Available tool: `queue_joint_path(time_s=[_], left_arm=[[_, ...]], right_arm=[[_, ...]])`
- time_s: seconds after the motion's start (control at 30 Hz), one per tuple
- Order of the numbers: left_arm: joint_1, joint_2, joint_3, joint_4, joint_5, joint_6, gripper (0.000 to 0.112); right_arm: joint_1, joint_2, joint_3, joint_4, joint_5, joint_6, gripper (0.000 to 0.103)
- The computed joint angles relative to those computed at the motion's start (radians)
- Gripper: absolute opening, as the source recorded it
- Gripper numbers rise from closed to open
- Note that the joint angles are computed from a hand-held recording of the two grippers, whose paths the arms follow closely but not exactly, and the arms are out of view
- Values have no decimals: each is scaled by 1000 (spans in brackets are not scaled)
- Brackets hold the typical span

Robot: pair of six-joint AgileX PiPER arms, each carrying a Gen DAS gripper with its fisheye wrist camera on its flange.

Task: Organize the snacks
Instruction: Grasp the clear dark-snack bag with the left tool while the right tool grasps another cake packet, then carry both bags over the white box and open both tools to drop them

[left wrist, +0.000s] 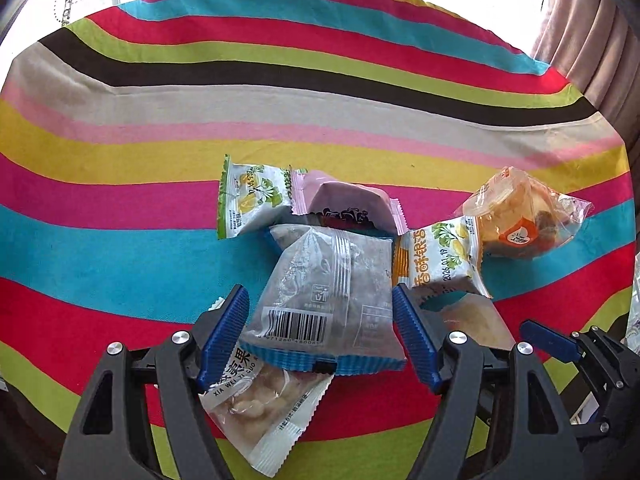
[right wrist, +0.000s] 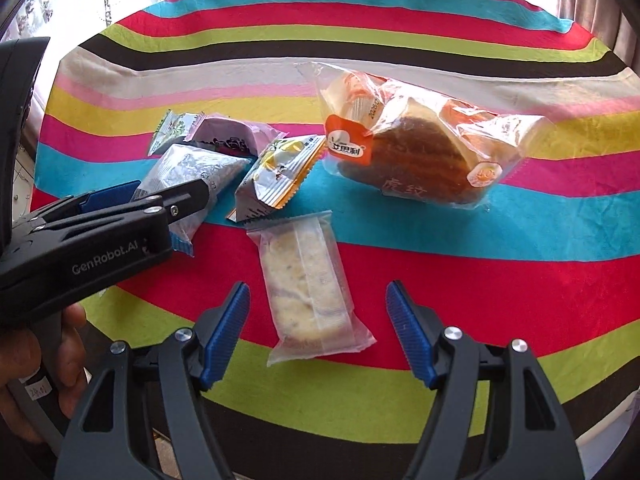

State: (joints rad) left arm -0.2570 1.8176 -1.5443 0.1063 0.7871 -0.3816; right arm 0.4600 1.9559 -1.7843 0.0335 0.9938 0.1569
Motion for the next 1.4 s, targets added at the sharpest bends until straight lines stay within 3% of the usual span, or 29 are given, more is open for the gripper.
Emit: queue_joint_path(time_s=[0.23, 0.3, 0.33, 0.57, 0.83, 1.4], left_arm=[[-2, 30, -28, 10, 10, 23, 65], [-12, 34, -30, 32, 15, 24, 63], [-15, 36, -32, 39, 16, 23, 61], [-18, 9, -5, 48, -3, 6, 57], [-45, -69, 51, 79, -2, -59, 53], [-219, -207, 176, 82, 23, -164, 50]], right_arm=[[37, 38, -43, -77, 3, 31, 53], [41, 42, -47, -83, -7, 29, 38], [40, 42, -46, -76, -10, 24, 37], [-13, -35, 54, 34, -73, -46, 36], [-65, -106, 129, 119, -83, -97, 36], [-212, -350, 404, 269, -107, -200, 36]])
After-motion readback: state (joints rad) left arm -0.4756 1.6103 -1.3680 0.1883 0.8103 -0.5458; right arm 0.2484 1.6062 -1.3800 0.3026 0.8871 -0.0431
